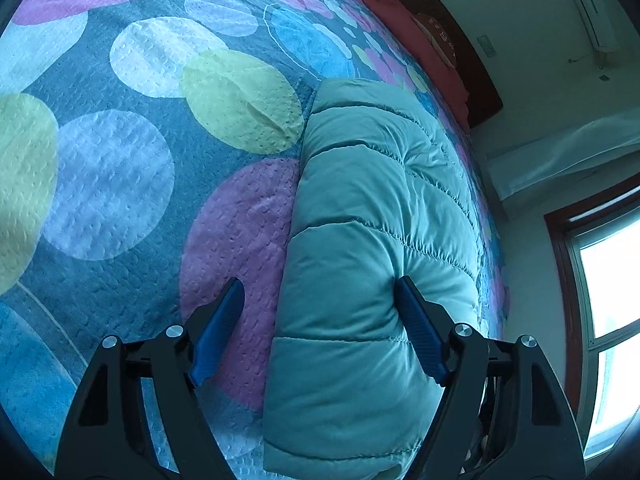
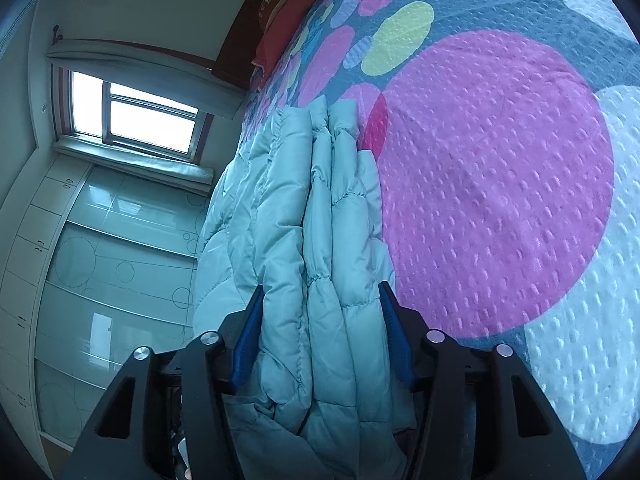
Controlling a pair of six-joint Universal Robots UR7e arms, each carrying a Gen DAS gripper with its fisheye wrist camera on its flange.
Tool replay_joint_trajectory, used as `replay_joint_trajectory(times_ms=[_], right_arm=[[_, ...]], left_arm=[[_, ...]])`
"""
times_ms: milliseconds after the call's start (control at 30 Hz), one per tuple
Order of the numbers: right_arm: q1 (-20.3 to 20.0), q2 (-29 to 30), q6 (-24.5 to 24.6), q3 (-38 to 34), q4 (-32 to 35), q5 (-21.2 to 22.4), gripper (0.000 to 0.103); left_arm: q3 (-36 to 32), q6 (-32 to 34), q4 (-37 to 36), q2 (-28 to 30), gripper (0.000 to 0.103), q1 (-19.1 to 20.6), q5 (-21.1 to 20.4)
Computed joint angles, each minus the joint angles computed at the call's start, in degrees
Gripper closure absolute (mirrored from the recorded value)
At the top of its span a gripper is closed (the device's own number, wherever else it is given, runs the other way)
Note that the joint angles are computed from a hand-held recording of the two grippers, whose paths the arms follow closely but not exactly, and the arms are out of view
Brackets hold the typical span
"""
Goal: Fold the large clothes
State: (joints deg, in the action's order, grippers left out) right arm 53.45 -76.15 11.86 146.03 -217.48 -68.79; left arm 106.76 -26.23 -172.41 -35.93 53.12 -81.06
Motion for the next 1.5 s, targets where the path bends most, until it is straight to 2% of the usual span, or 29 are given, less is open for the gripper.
replay_joint_trajectory(times_ms=[133,667,767,833,1000,1133,1167,1200,1233,1367,1500], right_arm=[[-0.40,1.45,0.57,-0.05,-1.46,0.36,0.062],[-3.15,0.01,-0.19,1.98,-1.84,3.67,0.060],[-3.66,-0.78,0.47,3.60,-3.12,3.97,0.053],[-3.88,-1.70,0.42,5.17,-3.75,4.09,0.041],[-4.84,-2.08,-1.60,10.26,-7.69,5.67,0.034],[-6.27,0.61,-2.74,13.02,-12.07,7.65,0.034],[-6.73,1.09,-2.92,13.25,-12.21,8.26,0.037],[-7.14,1.29,-3.15,13.38,-11.94,8.58,0.047],[-7.26,1.53,-3.19,13.43,-11.71,8.54,0.049],[-8.22,2.51,-3.27,13.91,-13.04,9.75,0.050],[-9.21,2.45,-2.74,14.80,-14.37,10.69,0.049]], left_arm=[[-0.27,0.95,0.25,0.42,0.034,-0.47,0.34],[1.23,-0.26,0.09,-0.78,0.031,-0.38,-0.72],[2.88,-0.91,-0.22,-2.20,0.031,-0.26,-1.94],[4.50,-0.89,-1.16,-3.28,0.030,-0.19,-2.87],[8.45,-0.74,-4.20,-5.20,0.030,-0.10,-4.61],[9.71,0.19,-5.83,-5.22,0.032,-0.60,-3.59],[9.62,0.46,-5.55,-5.15,0.039,-0.57,-3.74],[9.49,0.49,-5.25,-5.13,0.041,-0.44,-4.30],[9.47,0.40,-5.03,-5.20,0.042,-0.47,-4.37],[10.29,1.35,-5.43,-5.94,0.042,-1.88,-1.42],[11.13,2.11,-5.20,-6.63,0.034,-2.96,1.15]])
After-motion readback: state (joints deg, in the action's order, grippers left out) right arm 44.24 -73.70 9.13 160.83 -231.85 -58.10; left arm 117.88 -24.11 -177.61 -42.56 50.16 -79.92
